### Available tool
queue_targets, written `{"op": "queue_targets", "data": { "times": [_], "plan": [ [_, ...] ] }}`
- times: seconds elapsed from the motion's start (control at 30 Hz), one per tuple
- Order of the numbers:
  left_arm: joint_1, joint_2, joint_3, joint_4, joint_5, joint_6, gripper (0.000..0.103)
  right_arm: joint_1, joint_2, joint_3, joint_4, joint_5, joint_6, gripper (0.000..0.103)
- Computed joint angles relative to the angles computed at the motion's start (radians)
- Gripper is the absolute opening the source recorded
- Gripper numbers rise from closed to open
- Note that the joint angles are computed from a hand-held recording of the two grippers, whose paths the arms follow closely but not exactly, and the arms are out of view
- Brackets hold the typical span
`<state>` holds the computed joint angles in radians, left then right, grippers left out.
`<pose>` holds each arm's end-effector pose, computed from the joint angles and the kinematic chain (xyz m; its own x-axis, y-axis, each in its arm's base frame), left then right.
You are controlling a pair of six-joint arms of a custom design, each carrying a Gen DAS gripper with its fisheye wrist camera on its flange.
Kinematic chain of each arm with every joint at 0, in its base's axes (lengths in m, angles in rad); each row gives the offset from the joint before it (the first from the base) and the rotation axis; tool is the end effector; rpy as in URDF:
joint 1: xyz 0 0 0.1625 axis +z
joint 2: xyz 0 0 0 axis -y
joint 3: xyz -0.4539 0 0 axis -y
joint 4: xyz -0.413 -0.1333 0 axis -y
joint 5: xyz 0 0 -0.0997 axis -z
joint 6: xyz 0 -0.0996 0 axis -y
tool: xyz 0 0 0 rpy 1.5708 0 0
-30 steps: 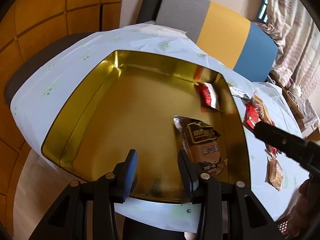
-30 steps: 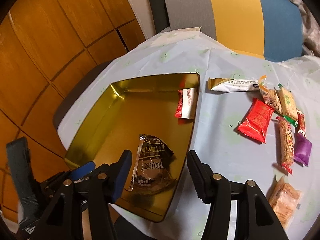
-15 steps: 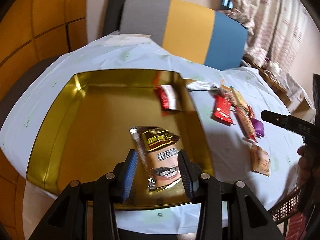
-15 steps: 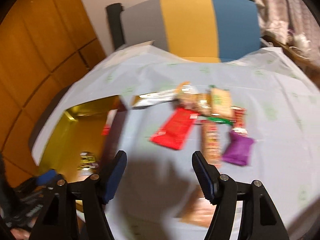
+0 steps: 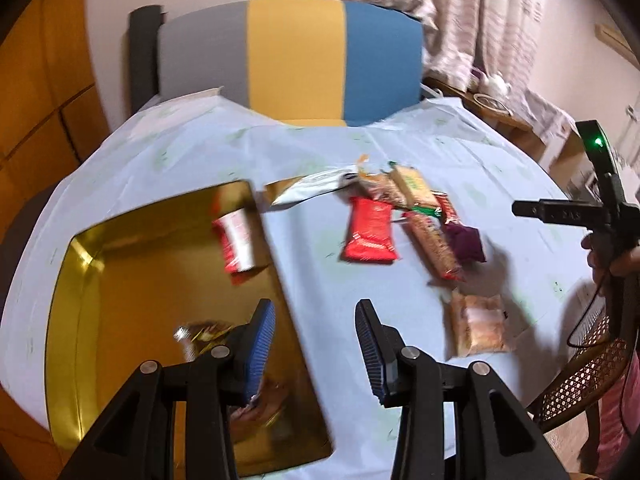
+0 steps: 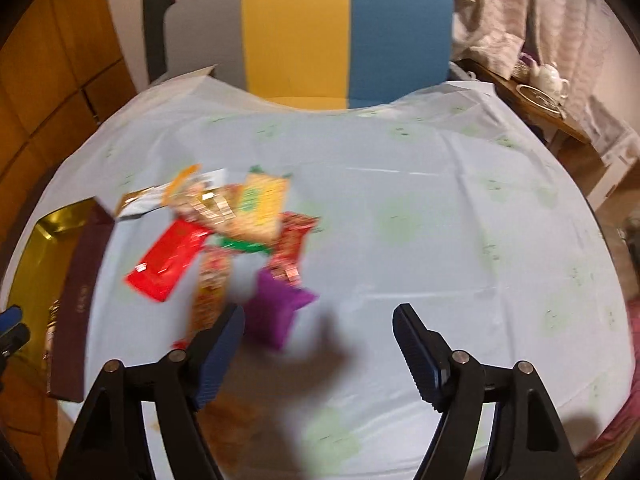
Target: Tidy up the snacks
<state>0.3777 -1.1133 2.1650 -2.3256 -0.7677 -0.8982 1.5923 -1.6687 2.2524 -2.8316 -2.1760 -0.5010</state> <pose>-0.3710 -0.3677 0.1158 -0.7329 0.1747 -0.6575 0.5065 0.7854 -0.3559 0.0858 -0.4275 0.3852 -0.7198 -0.0772 0.6899 -0.4133 0.8461 -0.3366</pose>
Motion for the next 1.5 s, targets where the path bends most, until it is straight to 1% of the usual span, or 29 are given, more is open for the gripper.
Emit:
{"op": "queue_targets", "data": {
  "times": [0.1,0.17,0.2,0.23,0.27,0.37,0.43,0.5,0.57,0.6,0.63,0.73,0.87,0.9,0.97,1.0,1.03,1.13,1.17,1.23,1.27,1.3,1.4,1.5],
  "plan": [
    [0.036,0.069,-0.065,-0.033,-0.024,0.098,0.042,-0.054,0.001,-0.018,-0.044,0.019,-0.007,0.077],
    [0.064,0.109,-0.103,-0.052,-0.048,0.148,0.043,-0.102,-0.013,-0.02,-0.049,0.067,0.025,0.077],
    [0.082,0.131,-0.127,-0.049,-0.067,0.167,0.045,-0.138,-0.027,-0.021,-0.031,0.107,0.057,0.077],
    [0.097,0.151,-0.144,-0.056,-0.083,0.186,0.047,-0.151,-0.028,-0.027,-0.01,0.105,0.086,0.077],
    [0.111,0.168,-0.158,-0.067,-0.097,0.201,0.047,-0.157,-0.025,-0.043,0.024,0.085,0.134,0.077],
    [0.153,0.227,-0.211,-0.068,-0.128,0.224,0.049,-0.171,-0.034,-0.053,0.023,0.147,0.143,0.077],
    [0.175,0.261,-0.238,-0.076,-0.127,0.241,0.05,-0.17,-0.033,-0.055,0.026,0.159,0.154,0.077],
    [0.191,0.286,-0.271,-0.044,-0.133,0.246,0.05,-0.173,-0.037,-0.057,0.045,0.178,0.158,0.077],
    [0.204,0.31,-0.3,-0.025,-0.132,0.263,0.056,-0.169,-0.033,-0.057,0.046,0.173,0.156,0.078],
    [0.209,0.32,-0.314,-0.011,-0.129,0.271,0.064,-0.17,-0.032,-0.058,0.052,0.174,0.155,0.078],
    [0.215,0.332,-0.329,0.004,-0.126,0.275,0.068,-0.168,-0.029,-0.06,0.055,0.174,0.156,0.078],
    [0.235,0.352,-0.358,-0.005,-0.141,0.287,0.068,-0.165,-0.028,-0.056,0.041,0.177,0.162,0.08],
    [0.257,0.381,-0.402,0.03,-0.139,0.298,0.068,-0.176,-0.035,-0.056,0.047,0.195,0.175,0.08],
    [0.262,0.389,-0.412,0.036,-0.14,0.305,0.068,-0.176,-0.035,-0.056,0.046,0.198,0.175,0.08],
    [0.263,0.407,-0.431,0.062,-0.114,0.312,0.068,-0.177,-0.036,-0.056,0.046,0.203,0.174,0.08],
    [0.266,0.414,-0.439,0.064,-0.114,0.319,0.068,-0.176,-0.036,-0.056,0.045,0.203,0.172,0.08],
    [0.271,0.42,-0.446,0.064,-0.118,0.323,0.068,-0.174,-0.036,-0.055,0.043,0.202,0.169,0.08],
    [0.27,0.431,-0.446,0.039,-0.091,0.325,0.067,-0.17,-0.032,-0.054,0.033,0.194,0.161,0.081],
    [0.266,0.43,-0.435,0.022,-0.074,0.313,0.065,-0.169,-0.03,-0.055,0.032,0.193,0.159,0.081],
    [0.259,0.422,-0.413,-0.008,-0.054,0.297,0.046,-0.167,-0.028,-0.055,0.03,0.188,0.155,0.081],
    [0.255,0.417,-0.402,-0.018,-0.056,0.3,0.044,-0.166,-0.027,-0.054,0.028,0.184,0.154,0.08],
    [0.252,0.41,-0.394,-0.021,-0.062,0.297,0.043,-0.164,-0.025,-0.054,0.023,0.18,0.151,0.08],
    [0.234,0.387,-0.365,0.003,-0.068,0.255,0.042,-0.161,-0.022,-0.052,0.015,0.168,0.14,0.08],
    [0.205,0.353,-0.302,-0.014,-0.086,0.196,0.042,-0.158,-0.019,-0.05,0.01,0.158,0.133,0.08]
  ]
}}
